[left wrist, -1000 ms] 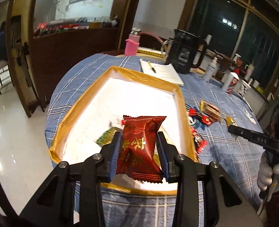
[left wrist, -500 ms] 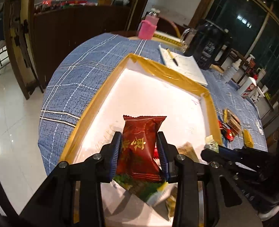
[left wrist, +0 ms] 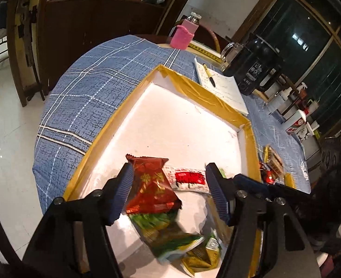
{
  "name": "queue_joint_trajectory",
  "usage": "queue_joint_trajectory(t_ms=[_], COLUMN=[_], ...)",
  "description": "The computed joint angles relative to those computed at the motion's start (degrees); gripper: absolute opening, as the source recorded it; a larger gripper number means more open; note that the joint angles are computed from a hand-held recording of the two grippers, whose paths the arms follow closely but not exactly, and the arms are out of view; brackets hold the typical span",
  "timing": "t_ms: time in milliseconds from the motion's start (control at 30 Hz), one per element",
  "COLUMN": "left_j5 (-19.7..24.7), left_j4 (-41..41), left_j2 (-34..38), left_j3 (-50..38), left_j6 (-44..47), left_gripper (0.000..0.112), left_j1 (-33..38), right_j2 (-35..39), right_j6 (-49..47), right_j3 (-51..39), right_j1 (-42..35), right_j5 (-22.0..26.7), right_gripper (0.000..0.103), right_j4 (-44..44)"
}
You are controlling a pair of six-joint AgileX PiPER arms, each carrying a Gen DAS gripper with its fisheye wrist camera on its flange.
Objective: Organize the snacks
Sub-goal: 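Carry both candies over the white tray and open both tools to drop them, then grasp red candy with right tool while left tool grasps red chocolate bar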
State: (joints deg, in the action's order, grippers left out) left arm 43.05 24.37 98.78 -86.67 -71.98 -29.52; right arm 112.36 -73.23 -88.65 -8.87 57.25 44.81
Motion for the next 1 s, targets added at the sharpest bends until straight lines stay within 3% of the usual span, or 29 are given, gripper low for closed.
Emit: queue_joint_trajectory(t_ms=[200, 300, 433, 533, 633, 733, 800, 867, 1000], left_j5=[1.1, 1.4, 4.8, 6.5, 7.2, 8.2, 8.6, 9.9, 9.9], left_j4=[12.5, 21.0, 29.3, 31.3, 32.8, 32.5, 32.1, 32.1, 32.5], left_j2=[-6.3, -9.8, -10.7, -9.9, -9.0, -7.7, -7.3, -6.8, -7.7], left_j3=[4.4, 8.2, 11.4, 12.5, 13.3, 12.4, 11.7, 10.9, 12.3], left_j6=[-14.2, -24.1, -35.2, -40.3, -45.0, -45.7, -45.2, -44.7, -45.8], left_gripper=[0.069, 0.077, 0.078, 0.078, 0.078, 0.078, 0.078, 0.078, 0.078], left_j1=[-8.0, -14.0, -22.3, -26.3, -28.8, -29.9, -30.4, -31.3, -31.8], right_j2=[0.9, 2.2, 5.4, 7.5, 7.3, 6.1, 4.7, 3.0, 2.3], right_j6=[-1.8, -2.4, -2.3, -1.5, -3.2, -7.0, -9.6, -12.9, -13.7], right_j3=[-5.7, -7.9, -9.6, -9.9, -7.0, -2.9, -0.3, 2.5, 3.0], right_j1=[-8.3, -11.6, -13.2, -13.3, -12.1, -11.4, -11.0, -11.4, -14.7], right_j5=[8.9, 10.4, 8.1, 7.4, 3.7, 0.0, -2.5, -4.3, -3.7], right_gripper=[0.025, 0.028, 0.029, 0.029, 0.03, 0.029, 0.019, 0.018, 0.018], right_j4=[5.1, 5.7, 3.4, 2.1, 1.9, 3.1, 2.8, 2.7, 0.6])
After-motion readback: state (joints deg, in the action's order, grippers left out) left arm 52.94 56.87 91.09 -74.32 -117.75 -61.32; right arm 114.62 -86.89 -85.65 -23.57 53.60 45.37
